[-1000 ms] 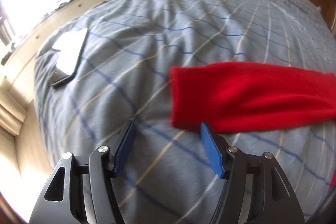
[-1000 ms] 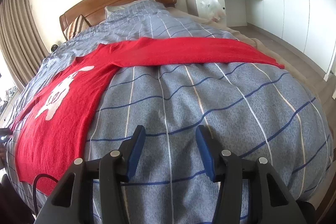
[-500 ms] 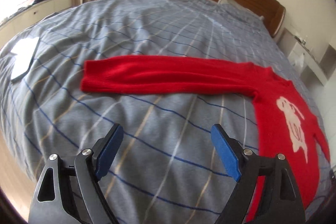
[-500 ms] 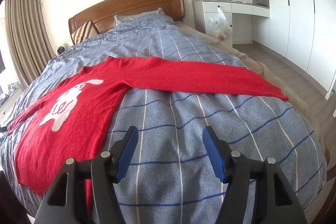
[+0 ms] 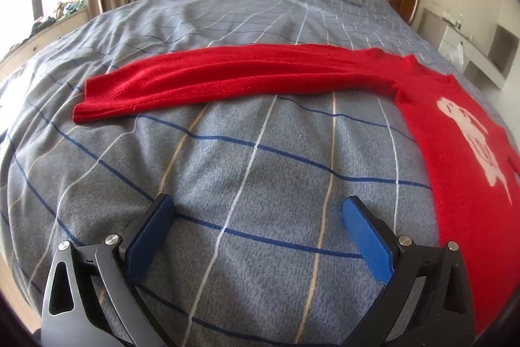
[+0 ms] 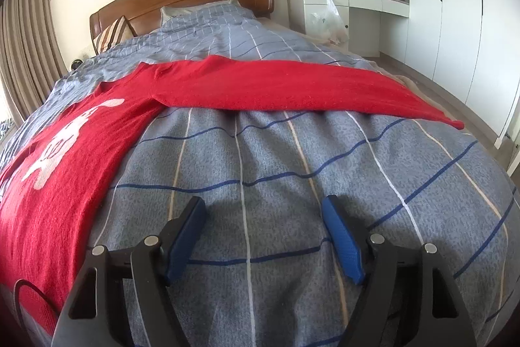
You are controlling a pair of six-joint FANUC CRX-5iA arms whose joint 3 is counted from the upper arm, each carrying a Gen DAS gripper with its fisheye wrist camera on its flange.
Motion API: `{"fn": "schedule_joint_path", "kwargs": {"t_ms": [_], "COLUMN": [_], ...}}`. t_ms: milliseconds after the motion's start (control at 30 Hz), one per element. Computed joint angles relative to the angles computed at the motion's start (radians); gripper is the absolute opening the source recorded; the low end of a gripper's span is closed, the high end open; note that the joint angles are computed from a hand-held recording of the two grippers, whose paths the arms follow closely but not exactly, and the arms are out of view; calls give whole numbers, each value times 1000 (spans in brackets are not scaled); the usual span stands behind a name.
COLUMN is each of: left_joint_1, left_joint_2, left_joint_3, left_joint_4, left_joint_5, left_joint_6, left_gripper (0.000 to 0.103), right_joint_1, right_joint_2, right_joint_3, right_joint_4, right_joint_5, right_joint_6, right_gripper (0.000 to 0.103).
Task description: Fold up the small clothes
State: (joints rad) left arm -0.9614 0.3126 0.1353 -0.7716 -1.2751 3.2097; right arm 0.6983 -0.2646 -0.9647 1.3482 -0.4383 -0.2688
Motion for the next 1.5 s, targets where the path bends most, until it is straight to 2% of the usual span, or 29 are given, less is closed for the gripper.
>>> {"fn": "schedule_joint_path", "kwargs": {"t_ms": [200,533,1500], "left_joint_1": [1,3,1], "left_joint_2": [-4,27,35], "left_joint_3": [-7,32,41], "left_joint_4": [2,18,16], "left_joint_5": [8,-39,-48], "left_joint_6": [-10,-61,-70], "left_gripper": [103,103,103], "right_joint_1": [-4,1,9], "right_joint_2": [5,13,36], "right_joint_3": [-4,-5,6], "right_joint_4": [24,39,52], "right_joint_5": [-1,-16,-35], "right_joint_6": [-11,-13,-22], "right_gripper": [79,81,82]}}
